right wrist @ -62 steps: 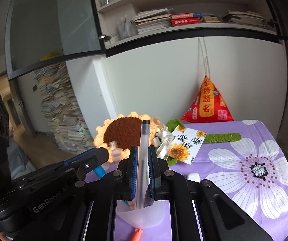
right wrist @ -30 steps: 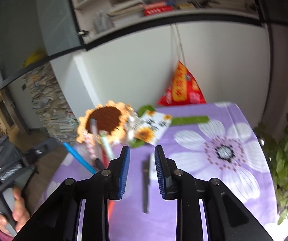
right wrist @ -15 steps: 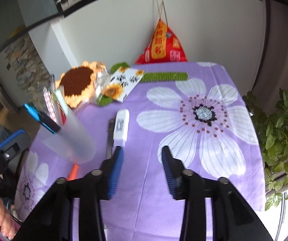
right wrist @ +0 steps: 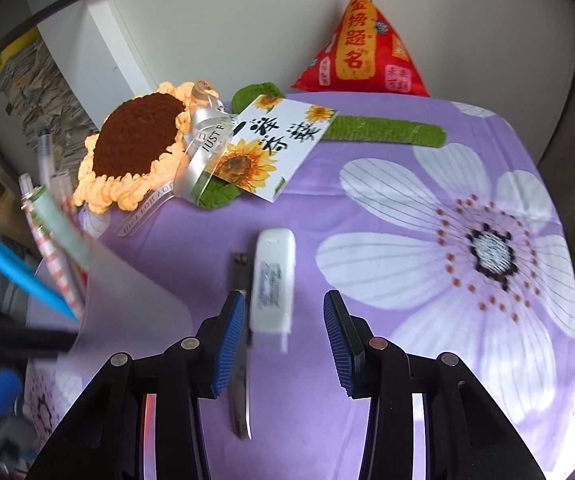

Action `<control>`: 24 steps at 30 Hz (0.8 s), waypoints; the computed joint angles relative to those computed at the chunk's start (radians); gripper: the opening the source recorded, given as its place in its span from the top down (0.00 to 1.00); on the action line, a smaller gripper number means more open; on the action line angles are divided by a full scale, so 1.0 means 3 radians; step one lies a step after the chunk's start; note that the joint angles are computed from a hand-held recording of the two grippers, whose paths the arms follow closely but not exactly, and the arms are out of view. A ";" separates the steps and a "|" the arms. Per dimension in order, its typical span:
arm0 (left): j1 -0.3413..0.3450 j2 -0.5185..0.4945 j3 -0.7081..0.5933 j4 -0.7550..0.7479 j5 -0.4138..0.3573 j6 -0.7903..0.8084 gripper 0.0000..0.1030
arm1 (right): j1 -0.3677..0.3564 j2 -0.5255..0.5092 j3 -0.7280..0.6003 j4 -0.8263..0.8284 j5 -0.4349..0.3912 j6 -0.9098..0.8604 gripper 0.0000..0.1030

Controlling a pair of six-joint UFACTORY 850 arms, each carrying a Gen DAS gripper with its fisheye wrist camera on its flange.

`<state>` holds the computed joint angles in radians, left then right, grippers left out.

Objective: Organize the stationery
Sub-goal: 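Move the right tool toward the white eraser while the left tool approaches the black stapler, then close the right tool on the white eraser while the left tool closes on the black stapler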

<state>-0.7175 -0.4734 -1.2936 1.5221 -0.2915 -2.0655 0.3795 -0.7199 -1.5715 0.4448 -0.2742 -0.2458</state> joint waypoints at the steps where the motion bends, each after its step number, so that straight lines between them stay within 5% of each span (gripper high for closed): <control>1: 0.0013 -0.0004 0.0001 -0.0010 0.0057 0.0005 0.72 | 0.0013 -0.0045 -0.0059 -0.0123 -0.0011 0.0113 0.60; 5: 0.0038 -0.0013 0.0007 -0.0032 0.0112 0.0027 0.72 | 0.0032 -0.0213 -0.0267 -0.0461 -0.0143 0.0472 0.62; 8: 0.0070 -0.0016 0.0022 -0.0112 0.0135 0.0054 0.72 | 0.0022 -0.0183 -0.0193 -0.0355 -0.0041 0.0327 0.74; 15: 0.0080 -0.0113 -0.0059 -0.0978 0.0144 0.0917 0.72 | -0.0027 -0.0020 0.0038 -0.0729 -0.0013 0.0619 0.74; 19: 0.0047 -0.0238 -0.0189 -0.1743 0.0080 0.1748 0.72 | -0.0045 0.0095 0.0205 -0.1500 0.0027 0.1369 0.74; 24: 0.0041 -0.0320 -0.0246 -0.2077 0.0023 0.2072 0.72 | -0.0065 0.0180 0.0310 -0.2356 -0.0101 0.2295 0.74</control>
